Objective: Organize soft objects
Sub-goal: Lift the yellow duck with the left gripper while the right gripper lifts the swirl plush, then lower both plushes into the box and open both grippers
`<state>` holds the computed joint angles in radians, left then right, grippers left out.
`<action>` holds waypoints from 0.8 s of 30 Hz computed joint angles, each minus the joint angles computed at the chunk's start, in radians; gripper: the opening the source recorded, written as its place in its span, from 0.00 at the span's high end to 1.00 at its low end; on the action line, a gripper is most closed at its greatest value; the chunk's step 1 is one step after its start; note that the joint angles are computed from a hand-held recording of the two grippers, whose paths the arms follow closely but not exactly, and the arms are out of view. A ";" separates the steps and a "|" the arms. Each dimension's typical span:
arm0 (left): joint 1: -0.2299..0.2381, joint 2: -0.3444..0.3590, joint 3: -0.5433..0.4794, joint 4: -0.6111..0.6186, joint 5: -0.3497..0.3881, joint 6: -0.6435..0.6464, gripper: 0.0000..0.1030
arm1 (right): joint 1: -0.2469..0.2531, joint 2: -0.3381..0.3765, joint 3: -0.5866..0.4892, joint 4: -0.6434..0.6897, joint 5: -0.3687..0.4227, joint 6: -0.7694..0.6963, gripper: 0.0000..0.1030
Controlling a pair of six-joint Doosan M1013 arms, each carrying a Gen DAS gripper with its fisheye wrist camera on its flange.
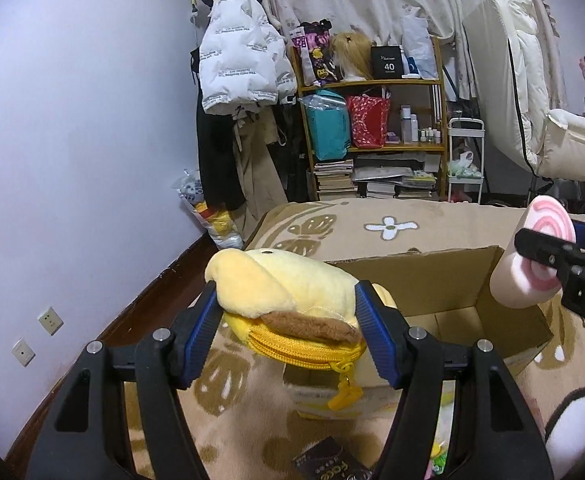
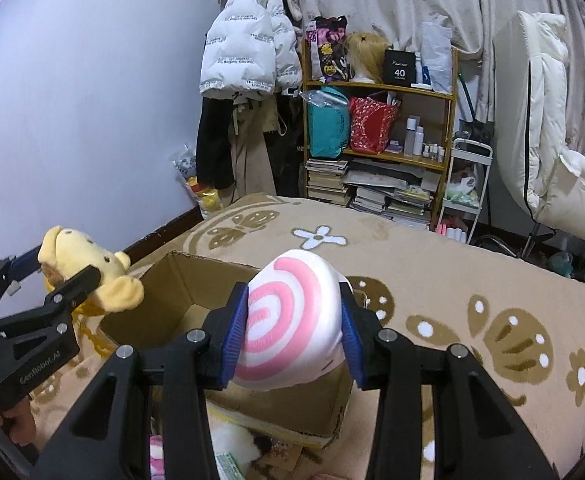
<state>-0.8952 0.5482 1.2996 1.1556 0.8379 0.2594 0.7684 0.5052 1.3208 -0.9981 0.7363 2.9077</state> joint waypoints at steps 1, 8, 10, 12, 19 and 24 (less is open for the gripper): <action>0.002 0.005 -0.007 -0.004 0.001 0.010 0.36 | -0.002 0.004 -0.005 0.004 0.002 -0.008 0.56; 0.017 0.027 -0.030 -0.067 -0.027 0.064 0.36 | -0.015 0.028 -0.024 0.040 0.002 -0.053 0.56; 0.018 0.031 -0.033 -0.070 -0.032 0.075 0.36 | -0.020 0.033 -0.028 0.053 0.000 -0.061 0.56; 0.021 0.035 -0.037 -0.085 -0.047 0.090 0.36 | -0.026 0.036 -0.027 0.067 -0.012 -0.068 0.56; 0.028 0.054 -0.058 -0.165 -0.076 0.172 0.36 | -0.037 0.050 -0.028 0.119 -0.029 -0.101 0.56; 0.024 0.072 -0.078 -0.211 -0.062 0.247 0.35 | -0.045 0.055 -0.028 0.161 -0.040 -0.122 0.56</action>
<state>-0.8711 0.6201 1.2220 0.9446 0.7759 0.5062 0.7239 0.5600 1.2926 -0.8375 0.6964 2.7860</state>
